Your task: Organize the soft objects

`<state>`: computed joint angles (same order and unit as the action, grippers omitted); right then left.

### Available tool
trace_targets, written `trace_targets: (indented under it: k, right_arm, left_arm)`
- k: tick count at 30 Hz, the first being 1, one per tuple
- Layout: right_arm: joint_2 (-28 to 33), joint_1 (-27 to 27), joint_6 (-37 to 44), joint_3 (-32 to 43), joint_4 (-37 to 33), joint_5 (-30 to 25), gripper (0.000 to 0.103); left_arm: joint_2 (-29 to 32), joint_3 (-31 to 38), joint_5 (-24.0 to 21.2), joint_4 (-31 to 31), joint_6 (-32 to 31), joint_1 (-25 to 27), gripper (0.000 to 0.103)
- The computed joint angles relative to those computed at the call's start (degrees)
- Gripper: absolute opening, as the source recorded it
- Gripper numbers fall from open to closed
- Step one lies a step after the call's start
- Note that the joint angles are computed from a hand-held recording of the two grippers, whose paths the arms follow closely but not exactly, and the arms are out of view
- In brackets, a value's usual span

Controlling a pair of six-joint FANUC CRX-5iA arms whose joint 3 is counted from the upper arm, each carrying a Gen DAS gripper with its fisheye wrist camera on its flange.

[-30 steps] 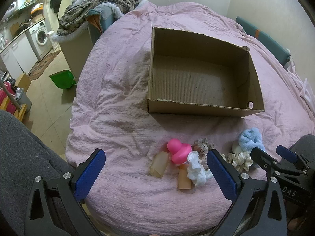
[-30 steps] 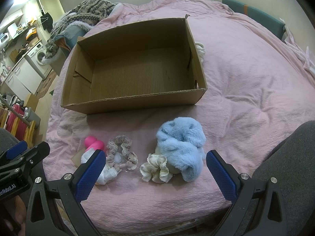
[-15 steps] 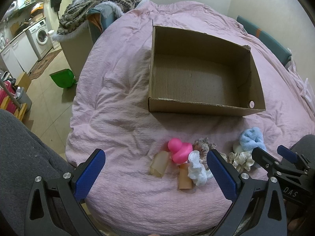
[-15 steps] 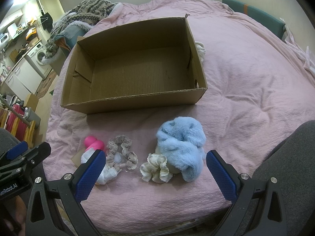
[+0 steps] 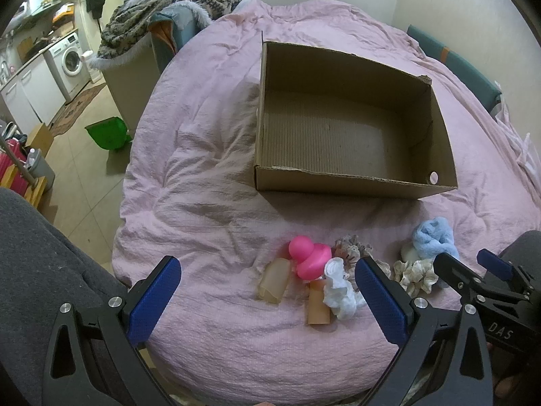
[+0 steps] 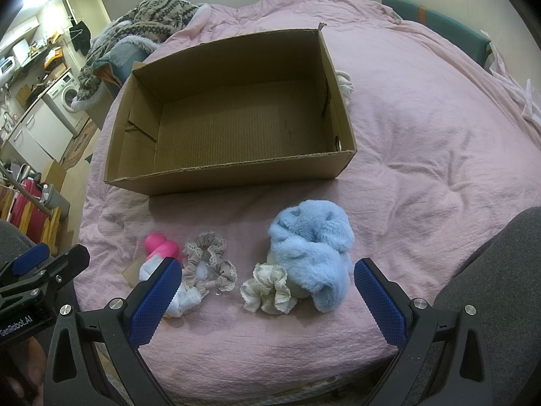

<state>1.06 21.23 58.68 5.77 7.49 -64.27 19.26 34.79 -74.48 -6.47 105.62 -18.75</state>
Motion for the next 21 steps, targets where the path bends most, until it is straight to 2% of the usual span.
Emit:
trace_targets:
  k: [8, 13, 15, 17, 20, 21]
  right_arm:
    - [0.20, -0.59, 0.33, 0.79, -0.73, -0.47, 0.103]
    - [1.75, -4.07, 1.76, 4.82, -5.88, -1.98, 0.103]
    - [2.53, -4.97, 2.36, 5.90, -5.72, -1.93, 0.103]
    - [3.70, -6.27, 3.07, 7.68, -6.95, -2.74, 0.103]
    - [5.24, -8.35, 3.22, 9.83, -9.58, -4.37, 0.103]
    - [5.59, -8.94, 2.85, 10.17, -10.59, -4.90, 0.103]
  left_arm:
    - [0.55, 0.26, -0.80, 2.05, -0.48, 1.09, 0.103]
    - [4.64, 5.14, -6.36, 6.67, -1.32, 4.03, 0.102]
    - [6.54, 7.60, -8.79, 7.42, -1.22, 4.85, 0.101]
    - [9.28, 11.13, -12.38, 7.84, -1.51, 5.48, 0.087]
    - [14.37, 17.32, -18.88, 9.19, -2.39, 6.08, 0.071]
    - [15.86, 18.72, -20.52, 10.36, -2.69, 6.39, 0.069]
